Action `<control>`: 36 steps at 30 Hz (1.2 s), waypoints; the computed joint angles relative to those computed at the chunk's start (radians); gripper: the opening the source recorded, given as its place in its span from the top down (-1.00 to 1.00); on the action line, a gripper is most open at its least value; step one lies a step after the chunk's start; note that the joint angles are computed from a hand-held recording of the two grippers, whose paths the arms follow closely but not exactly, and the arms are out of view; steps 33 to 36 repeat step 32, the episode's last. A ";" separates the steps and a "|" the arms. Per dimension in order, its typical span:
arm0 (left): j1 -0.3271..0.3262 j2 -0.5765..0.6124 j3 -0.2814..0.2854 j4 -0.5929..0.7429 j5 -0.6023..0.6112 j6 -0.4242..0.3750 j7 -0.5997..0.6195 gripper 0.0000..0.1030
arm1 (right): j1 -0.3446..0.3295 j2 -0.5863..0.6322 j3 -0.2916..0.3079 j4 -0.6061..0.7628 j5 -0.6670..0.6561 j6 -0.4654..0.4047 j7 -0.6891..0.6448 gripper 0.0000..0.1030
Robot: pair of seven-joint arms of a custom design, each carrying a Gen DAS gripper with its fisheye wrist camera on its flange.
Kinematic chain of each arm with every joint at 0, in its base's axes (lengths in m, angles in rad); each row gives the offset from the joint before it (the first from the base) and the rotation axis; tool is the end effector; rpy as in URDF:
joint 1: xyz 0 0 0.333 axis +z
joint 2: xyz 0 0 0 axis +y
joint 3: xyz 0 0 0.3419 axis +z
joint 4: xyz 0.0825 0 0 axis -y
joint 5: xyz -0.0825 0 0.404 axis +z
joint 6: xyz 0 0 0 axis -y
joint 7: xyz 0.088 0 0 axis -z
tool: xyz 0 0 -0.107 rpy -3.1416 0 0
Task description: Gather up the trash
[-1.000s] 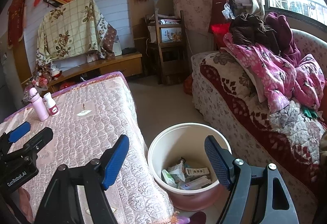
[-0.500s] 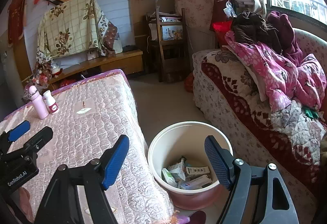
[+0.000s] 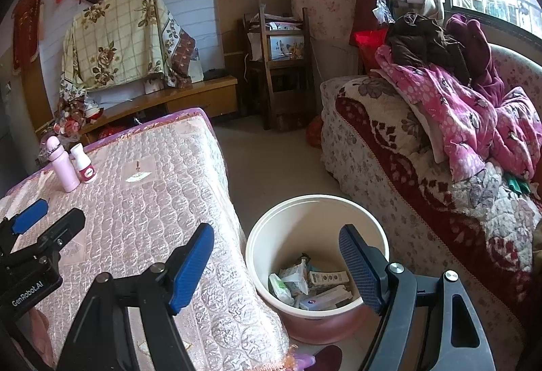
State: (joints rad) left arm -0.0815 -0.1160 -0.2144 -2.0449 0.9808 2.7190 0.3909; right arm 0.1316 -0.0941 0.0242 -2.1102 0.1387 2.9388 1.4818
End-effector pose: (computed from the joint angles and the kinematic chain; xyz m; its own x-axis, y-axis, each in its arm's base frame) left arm 0.5469 -0.2040 0.5876 0.1261 -0.9919 -0.0136 -0.5242 -0.0550 -0.8498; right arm 0.5825 0.0830 0.5866 0.1489 -0.9875 -0.0519 -0.6023 -0.0489 -0.7968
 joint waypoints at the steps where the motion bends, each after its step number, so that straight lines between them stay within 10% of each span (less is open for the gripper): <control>1: -0.001 0.002 0.000 0.002 -0.004 -0.001 0.005 -0.73 | 0.000 0.000 0.000 -0.002 0.000 0.003 0.001 -0.54; 36: -0.022 0.053 0.045 0.009 -0.221 0.066 0.169 -0.73 | 0.011 0.072 -0.003 0.065 -0.084 -0.065 0.051 -0.54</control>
